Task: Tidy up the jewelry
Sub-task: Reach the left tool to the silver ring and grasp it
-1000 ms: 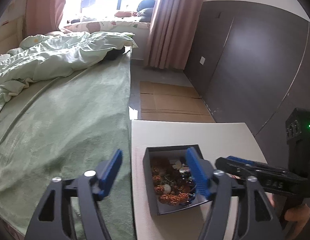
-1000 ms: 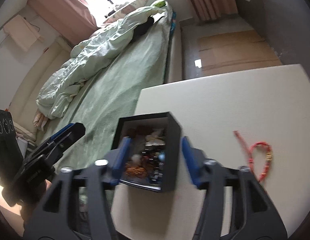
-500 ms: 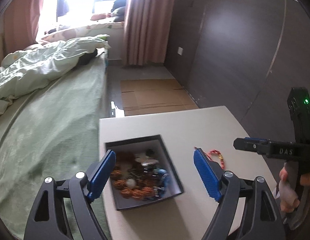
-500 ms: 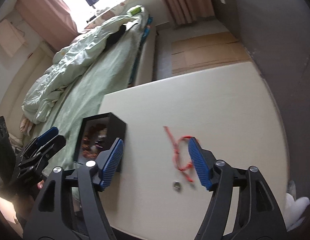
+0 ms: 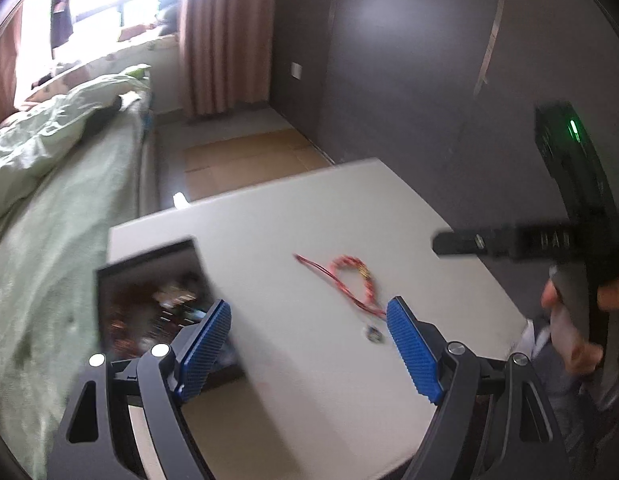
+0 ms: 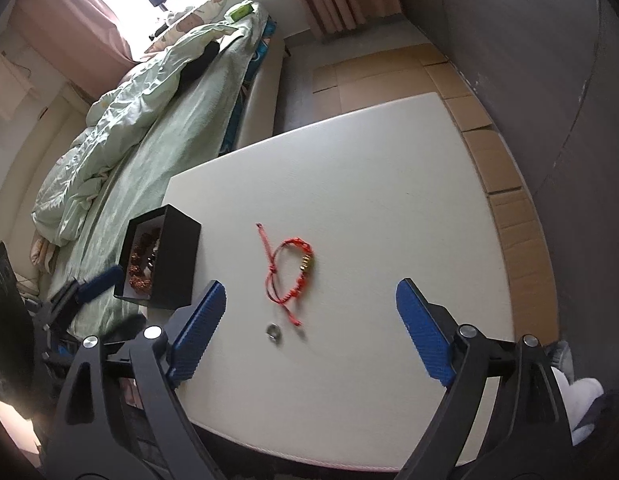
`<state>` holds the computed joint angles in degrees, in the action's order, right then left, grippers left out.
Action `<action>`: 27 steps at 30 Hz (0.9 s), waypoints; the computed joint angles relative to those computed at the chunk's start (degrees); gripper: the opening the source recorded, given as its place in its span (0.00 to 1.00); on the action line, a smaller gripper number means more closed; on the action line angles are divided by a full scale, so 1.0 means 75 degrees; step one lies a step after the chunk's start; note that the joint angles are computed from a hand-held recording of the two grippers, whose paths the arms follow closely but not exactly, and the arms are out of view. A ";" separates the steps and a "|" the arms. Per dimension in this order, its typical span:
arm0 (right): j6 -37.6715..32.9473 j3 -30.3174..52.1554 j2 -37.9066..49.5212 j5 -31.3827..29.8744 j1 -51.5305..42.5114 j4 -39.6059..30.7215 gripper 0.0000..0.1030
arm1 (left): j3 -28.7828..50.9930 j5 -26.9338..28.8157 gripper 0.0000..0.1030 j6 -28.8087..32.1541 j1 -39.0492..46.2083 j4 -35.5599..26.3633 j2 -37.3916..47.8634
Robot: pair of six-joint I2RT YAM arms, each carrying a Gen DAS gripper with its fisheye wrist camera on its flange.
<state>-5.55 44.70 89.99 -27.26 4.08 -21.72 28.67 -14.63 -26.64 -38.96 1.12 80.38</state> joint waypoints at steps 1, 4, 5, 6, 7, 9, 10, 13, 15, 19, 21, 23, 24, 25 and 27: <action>-0.0073 0.0021 0.0037 0.0001 -0.0102 -0.0062 0.88 | 0.0061 -0.0012 0.75 -0.0022 -0.0119 0.0046 0.0178; -0.0216 0.0061 0.0143 -0.0053 -0.0375 -0.0144 0.89 | 0.0363 0.0046 0.69 -0.0033 -0.0463 0.0227 0.0924; -0.0248 0.0073 0.0176 -0.0086 -0.0461 -0.0167 0.89 | 0.0507 0.0092 0.66 -0.0021 -0.0558 0.0288 0.1240; -0.0285 0.0075 0.0188 -0.0101 -0.0526 -0.0186 0.89 | 0.0586 0.0123 0.64 -0.0017 -0.0597 0.0343 0.1437; -0.0337 0.0071 0.0197 -0.0123 -0.0590 -0.0198 0.89 | 0.0642 0.0163 0.62 -0.0017 -0.0616 0.0388 0.1583; -0.0414 0.0083 0.0239 -0.0188 -0.0662 -0.0230 0.89 | 0.0803 0.0298 0.55 -0.0026 -0.0632 0.0544 0.2021; -0.0465 0.0095 0.0271 -0.0202 -0.0682 -0.0247 0.89 | 0.0847 0.0313 0.54 -0.0050 -0.0658 0.0617 0.2186; -0.0632 0.0032 0.0276 -0.0055 -0.0641 -0.0181 0.89 | 0.0998 0.0457 0.49 -0.0010 -0.0610 0.0857 0.2683; -0.0721 -0.0021 0.0266 -0.0049 -0.0636 -0.0079 0.89 | 0.1119 0.0580 0.45 0.0003 -0.0554 0.1037 0.3060; -0.0808 -0.0011 0.0541 0.0019 -0.0646 0.0065 0.89 | 0.1336 0.0749 0.39 0.0073 -0.0464 0.1321 0.3627; -0.0847 -0.0048 0.0623 0.0155 -0.0558 0.0191 0.83 | 0.1431 0.0876 0.33 0.0070 -0.0402 0.1399 0.3838; -0.0929 -0.0058 0.0762 0.0270 -0.0427 0.0261 0.69 | 0.1535 0.1011 0.31 0.0086 -0.0332 0.1445 0.4037; -0.0966 -0.0018 0.0892 0.0330 -0.0364 0.0259 0.64 | 0.1606 0.1030 0.30 0.0103 -0.0316 0.1441 0.4144; -0.0985 0.0005 0.0968 0.0375 -0.0323 0.0267 0.63 | 0.1657 0.1011 0.30 0.0115 -0.0321 0.1422 0.4190; -0.1044 -0.0001 0.1088 0.0513 -0.0205 0.0397 0.61 | 0.1780 0.0952 0.30 0.0164 -0.0333 0.1433 0.4323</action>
<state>-13.37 44.69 98.15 -23.41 2.55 -18.74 42.02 -7.49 -25.42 -41.46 11.86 112.80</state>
